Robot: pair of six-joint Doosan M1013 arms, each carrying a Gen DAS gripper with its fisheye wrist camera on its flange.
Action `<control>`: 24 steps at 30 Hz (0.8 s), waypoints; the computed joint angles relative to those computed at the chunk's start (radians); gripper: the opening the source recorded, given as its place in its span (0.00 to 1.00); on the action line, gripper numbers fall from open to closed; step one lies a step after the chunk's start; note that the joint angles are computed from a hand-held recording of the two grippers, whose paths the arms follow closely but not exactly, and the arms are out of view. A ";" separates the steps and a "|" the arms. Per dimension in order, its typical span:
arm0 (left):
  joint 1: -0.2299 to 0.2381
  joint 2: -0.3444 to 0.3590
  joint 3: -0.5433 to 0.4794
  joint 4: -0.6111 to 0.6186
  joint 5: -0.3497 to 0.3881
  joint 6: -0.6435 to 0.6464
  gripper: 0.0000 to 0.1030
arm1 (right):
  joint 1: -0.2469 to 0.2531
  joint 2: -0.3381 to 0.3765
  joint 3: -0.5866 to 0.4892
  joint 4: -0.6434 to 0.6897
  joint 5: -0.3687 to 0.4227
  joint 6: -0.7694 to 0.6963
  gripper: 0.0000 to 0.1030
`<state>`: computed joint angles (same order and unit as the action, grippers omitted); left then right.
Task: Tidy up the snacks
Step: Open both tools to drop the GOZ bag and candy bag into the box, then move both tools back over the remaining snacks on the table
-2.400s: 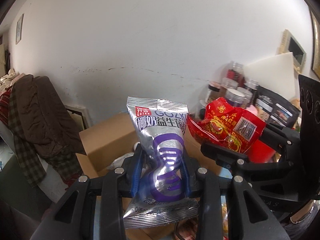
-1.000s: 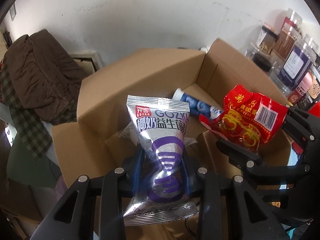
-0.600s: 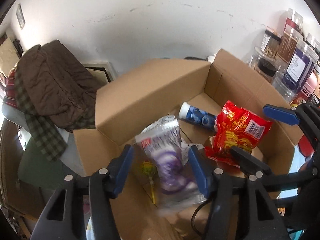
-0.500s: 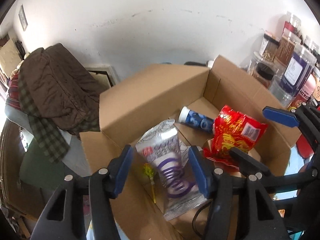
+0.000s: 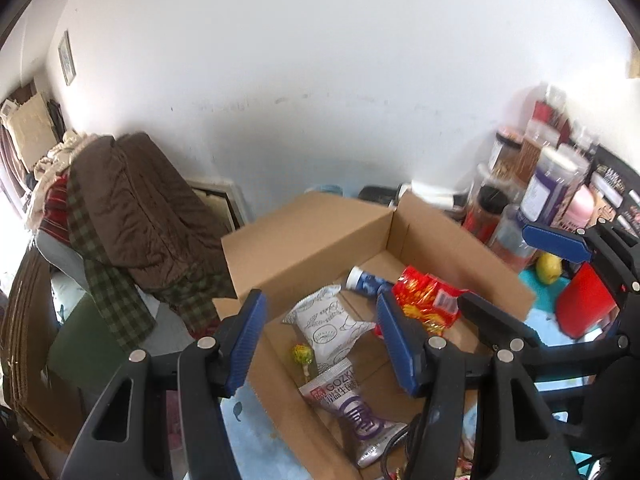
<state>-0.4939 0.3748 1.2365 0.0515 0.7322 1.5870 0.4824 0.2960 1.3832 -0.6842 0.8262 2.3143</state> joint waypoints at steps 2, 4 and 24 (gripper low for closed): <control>0.001 -0.021 0.015 -0.008 -0.019 0.005 0.55 | 0.011 -0.013 0.005 -0.034 0.000 0.027 0.74; -0.002 -0.042 0.030 -0.011 -0.036 0.004 0.55 | 0.022 -0.028 0.012 -0.067 0.001 0.051 0.74; -0.012 -0.270 0.259 -0.032 -0.286 0.037 0.76 | 0.152 -0.176 0.134 -0.367 0.029 0.315 0.79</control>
